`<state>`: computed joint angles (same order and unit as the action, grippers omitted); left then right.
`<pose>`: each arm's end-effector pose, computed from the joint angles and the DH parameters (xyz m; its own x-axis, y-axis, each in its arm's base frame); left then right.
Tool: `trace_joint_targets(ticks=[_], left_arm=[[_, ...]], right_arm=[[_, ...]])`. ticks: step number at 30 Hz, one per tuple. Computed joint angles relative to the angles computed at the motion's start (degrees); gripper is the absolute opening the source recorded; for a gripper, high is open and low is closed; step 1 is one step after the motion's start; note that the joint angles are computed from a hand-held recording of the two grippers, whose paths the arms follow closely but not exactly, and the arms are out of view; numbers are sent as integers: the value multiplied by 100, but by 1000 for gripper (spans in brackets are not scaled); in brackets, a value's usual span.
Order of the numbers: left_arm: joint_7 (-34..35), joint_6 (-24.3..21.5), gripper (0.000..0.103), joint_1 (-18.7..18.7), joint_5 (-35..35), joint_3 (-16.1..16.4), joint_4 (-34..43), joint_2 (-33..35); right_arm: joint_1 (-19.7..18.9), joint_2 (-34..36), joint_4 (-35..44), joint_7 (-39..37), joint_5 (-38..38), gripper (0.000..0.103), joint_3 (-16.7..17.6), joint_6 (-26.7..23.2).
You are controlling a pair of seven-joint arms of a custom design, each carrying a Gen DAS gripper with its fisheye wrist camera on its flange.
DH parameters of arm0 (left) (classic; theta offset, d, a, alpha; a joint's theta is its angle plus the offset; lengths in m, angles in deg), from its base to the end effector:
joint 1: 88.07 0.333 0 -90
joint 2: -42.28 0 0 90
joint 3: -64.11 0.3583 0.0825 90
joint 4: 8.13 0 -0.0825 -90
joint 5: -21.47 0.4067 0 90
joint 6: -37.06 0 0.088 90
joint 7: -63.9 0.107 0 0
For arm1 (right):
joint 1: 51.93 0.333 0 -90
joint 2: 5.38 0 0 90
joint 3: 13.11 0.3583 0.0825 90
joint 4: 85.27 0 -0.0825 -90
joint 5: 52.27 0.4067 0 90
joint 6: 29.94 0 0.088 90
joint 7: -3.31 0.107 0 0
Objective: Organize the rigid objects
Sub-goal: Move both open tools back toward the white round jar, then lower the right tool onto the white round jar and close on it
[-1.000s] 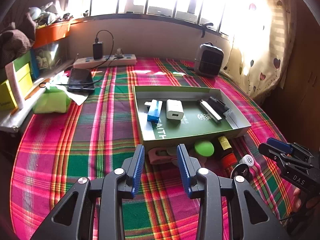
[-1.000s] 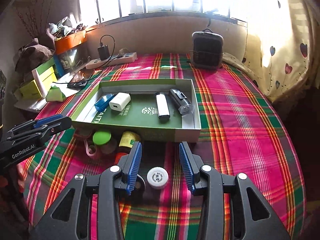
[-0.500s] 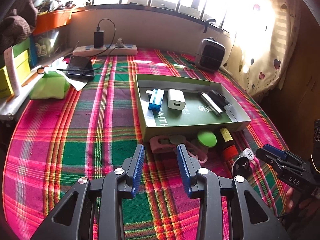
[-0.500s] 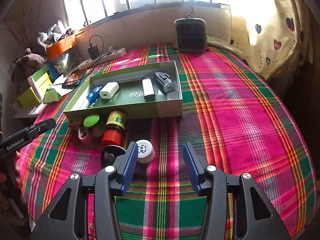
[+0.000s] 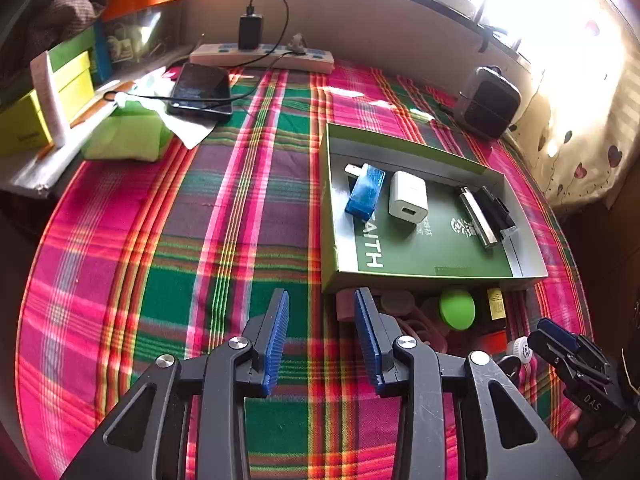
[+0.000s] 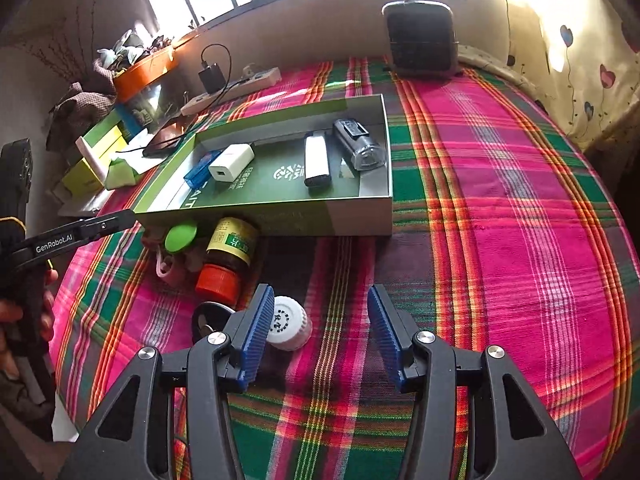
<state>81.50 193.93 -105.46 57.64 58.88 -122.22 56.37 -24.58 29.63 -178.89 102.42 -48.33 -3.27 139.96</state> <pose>0.6035 -0.2723 0.4175 0.2848 -0.9371 0.2020 -0.7712 -0.3491 -0.5322 0.6394 0.4445 0.3719 0.4228 -0.8702 -0.2530 -0.7607 -0.1891 -0.6209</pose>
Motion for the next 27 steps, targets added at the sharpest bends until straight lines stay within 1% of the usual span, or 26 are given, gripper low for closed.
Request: trace_joint_targets(ticks=[2,3,4,5,6,7,8,9,10,12,13,14,16,17,18,19,20,21,22,24,26,27], left_arm=[[-103,-76,33,-64,8,-28,-56,-74],[-210,6,33,-105,125,-21,-130,-132],[-382,110,33,-171,382,18,-225,-197],[-606,74,33,-250,637,45,-290,-266],[-904,117,33,-312,985,80,-379,-338],[-1324,288,33,-364,1511,142,-490,-408],[-1781,425,33,-388,2031,181,-588,-475],[-2170,505,33,-392,2469,189,-665,-536],[-2220,573,33,-398,2592,196,-717,-571],[-1705,536,33,-125,1908,-135,-852,-651],[-1478,693,33,-35,1699,-214,-924,-679],[-1416,803,33,1,1685,-235,-962,-699],[-1669,876,33,-43,2151,-205,-1001,-753],[-1779,900,33,-45,2320,-213,-1025,-767],[-1981,1000,33,-36,2520,-207,-1060,-779],[-2177,1213,33,-4,2719,-193,-1096,-772],[-2165,1401,33,48,2702,-209,-1126,-750],[-2102,1515,33,77,2647,-223,-1142,-730],[-2159,1611,33,65,2770,-192,-1126,-711],[-2369,1739,33,21,3105,-114,-1066,-663],[-2676,1918,33,8,3418,-24,-1005,-604],[-2805,2003,33,11,3524,10,-981,-574]], right_arm=[[-293,16,21,-248,178,50,340,-43],[-344,15,20,-318,233,50,395,-38],[-347,-2,1,-309,294,50,389,-38],[-425,-12,-41,-345,404,50,482,-2],[-615,-2,-99,-483,566,50,721,81],[-731,-7,-176,-588,716,50,877,181],[-682,-49,-266,-561,748,51,832,298],[-589,-107,-412,-567,717,51,743,553],[-492,-159,-572,-595,635,51,655,875],[-239,-217,-713,-471,481,51,386,1165],[-183,-219,-715,-356,466,51,331,1155],[-81,-233,-725,-197,469,51,225,1129],[277,-290,-735,209,432,51,-175,927],[265,-290,-744,296,402,51,-153,899],[408,-282,-742,441,331,51,-308,872],[689,-286,-754,648,210,51,-631,872],[971,-288,-779,841,61,51,-949,941],[1125,-279,-765,960,-60,51,-1124,914],[1248,-274,-755,1094,-152,51,-1263,899],[1552,-247,-708,1396,-354,51,-1621,827],[1920,-172,-578,1676,-649,51,-2072,623],[1956,-141,-488,1739,-757,51,-2121,465]])
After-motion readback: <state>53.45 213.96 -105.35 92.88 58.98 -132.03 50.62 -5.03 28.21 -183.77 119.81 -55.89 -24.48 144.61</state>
